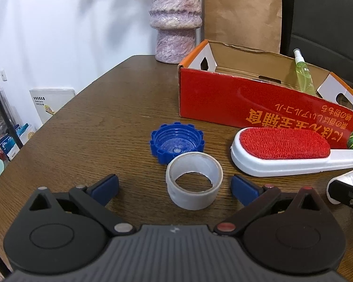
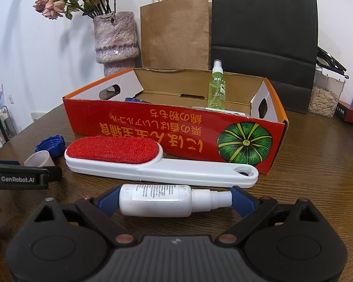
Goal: Organize rigid objects
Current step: 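Grasp the clear tape roll with the left tool while the right holds the bottle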
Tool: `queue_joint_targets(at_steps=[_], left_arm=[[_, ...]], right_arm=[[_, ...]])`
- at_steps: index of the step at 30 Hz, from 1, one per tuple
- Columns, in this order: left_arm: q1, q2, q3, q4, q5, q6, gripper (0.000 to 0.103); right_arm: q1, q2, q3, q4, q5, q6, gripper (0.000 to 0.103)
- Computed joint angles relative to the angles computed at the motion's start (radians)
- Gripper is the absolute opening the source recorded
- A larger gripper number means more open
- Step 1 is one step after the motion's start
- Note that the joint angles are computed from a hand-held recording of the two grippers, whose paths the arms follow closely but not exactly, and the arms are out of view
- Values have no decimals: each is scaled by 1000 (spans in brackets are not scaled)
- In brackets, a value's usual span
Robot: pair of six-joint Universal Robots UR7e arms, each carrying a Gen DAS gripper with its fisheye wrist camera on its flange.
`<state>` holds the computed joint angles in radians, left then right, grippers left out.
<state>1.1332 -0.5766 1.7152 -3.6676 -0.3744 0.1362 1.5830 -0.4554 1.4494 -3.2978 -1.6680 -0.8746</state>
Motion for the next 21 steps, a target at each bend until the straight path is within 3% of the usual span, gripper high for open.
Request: queue_joint_targets(at_steps=[11, 17, 19, 21], left_arm=[[2, -9, 8, 10, -3, -10, 101], [-4, 6, -2, -63, 1, 51, 72], [-6, 10, -5, -86, -3, 72, 51], [-6, 7, 0, -100, -18, 80, 44]], right_arm=[[0, 0, 0, 0, 1, 0, 97], [0, 0, 0, 0, 1, 0, 97], [0, 0, 0, 0, 1, 0, 97], [-1, 0, 1, -1, 2, 0, 97]])
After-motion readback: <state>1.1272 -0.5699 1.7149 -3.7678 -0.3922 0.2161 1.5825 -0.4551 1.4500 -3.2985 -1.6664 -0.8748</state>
